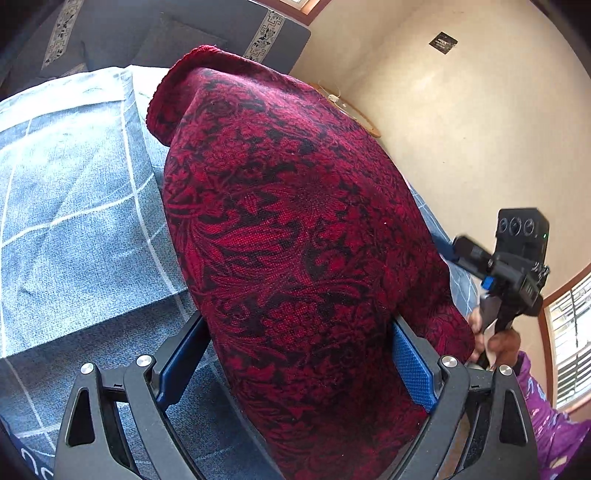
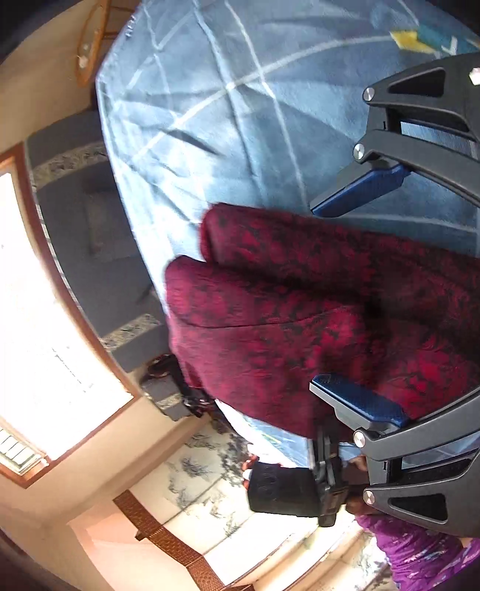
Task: Fold small clothes
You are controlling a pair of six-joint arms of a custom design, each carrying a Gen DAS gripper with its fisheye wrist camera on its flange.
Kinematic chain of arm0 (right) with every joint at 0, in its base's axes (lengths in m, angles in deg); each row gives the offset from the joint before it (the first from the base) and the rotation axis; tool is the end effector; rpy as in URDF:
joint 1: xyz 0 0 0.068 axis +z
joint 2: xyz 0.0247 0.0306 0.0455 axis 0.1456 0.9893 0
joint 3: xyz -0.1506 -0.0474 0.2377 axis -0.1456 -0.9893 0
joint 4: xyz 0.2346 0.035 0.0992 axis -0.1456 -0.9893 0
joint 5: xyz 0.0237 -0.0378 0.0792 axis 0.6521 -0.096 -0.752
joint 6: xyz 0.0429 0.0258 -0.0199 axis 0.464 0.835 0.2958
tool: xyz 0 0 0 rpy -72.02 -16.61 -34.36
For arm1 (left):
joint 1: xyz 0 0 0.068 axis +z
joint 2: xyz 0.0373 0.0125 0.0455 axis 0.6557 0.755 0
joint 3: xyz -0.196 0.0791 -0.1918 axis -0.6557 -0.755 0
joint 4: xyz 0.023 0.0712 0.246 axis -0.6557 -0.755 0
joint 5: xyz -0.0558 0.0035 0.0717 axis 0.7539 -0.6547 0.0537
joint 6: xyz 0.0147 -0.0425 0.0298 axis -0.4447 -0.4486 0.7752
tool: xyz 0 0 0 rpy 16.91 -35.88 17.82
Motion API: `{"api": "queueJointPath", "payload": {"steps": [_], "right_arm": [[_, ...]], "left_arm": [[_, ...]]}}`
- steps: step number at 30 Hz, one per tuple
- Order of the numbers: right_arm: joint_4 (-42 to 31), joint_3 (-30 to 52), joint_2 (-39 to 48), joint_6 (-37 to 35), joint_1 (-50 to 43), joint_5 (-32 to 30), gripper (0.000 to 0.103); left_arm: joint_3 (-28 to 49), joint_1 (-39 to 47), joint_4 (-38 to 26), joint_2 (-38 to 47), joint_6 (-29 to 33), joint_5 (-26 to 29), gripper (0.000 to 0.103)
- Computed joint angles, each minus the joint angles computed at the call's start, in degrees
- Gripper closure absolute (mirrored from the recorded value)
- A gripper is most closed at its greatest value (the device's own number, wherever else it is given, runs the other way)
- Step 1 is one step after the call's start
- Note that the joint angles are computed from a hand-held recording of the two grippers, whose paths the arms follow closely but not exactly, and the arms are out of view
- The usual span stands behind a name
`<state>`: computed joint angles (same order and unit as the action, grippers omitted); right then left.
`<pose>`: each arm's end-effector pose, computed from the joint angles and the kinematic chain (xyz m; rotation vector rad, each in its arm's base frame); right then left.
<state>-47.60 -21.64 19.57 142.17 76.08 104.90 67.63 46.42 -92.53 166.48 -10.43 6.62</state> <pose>0.1243 0.2405 0.2359 0.4180 2.1625 0.5169 0.4033 0.0128 0.2400 0.9972 2.4785 -1.0771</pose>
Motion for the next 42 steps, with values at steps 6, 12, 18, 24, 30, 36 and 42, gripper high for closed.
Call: {"api": "queueJointPath", "payload": {"steps": [6,12,18,24,30,36,42], "right_arm": [[-5.77,10.91,3.92,-10.76,-13.93,-15.27,0.039],[-7.34,18.47,11.14,-16.01,-18.77,-19.84,0.085],[-13.71,18.48,5.62,-10.09,-6.40,1.07,0.086],[-11.29,6.32,4.40,6.21,-3.93,0.78,0.086],[-16.55,10.81,8.93,6.50,-5.77,1.75,0.064],[-12.13,6.25,7.09,9.03,-6.32,0.17,0.052],[4.04,3.56,5.38,-2.77,-10.11,-6.20,0.080]], "left_arm": [[-5.64,-1.30,5.19,-4.33,-4.57,-0.74,0.010],[-11.23,-0.37,7.79,-8.74,-6.92,-1.85,0.010],[-17.40,0.62,8.89,-15.53,-4.32,-1.04,0.010],[-23.42,-2.43,13.76,-18.40,-6.13,-4.91,0.010],[-26.22,-2.50,15.06,-18.91,-7.17,-4.61,0.010],[-27.14,-3.08,15.98,-19.00,-7.44,-4.68,0.010],[-30.67,-2.82,20.00,-21.66,-12.12,-1.84,0.010]]}}
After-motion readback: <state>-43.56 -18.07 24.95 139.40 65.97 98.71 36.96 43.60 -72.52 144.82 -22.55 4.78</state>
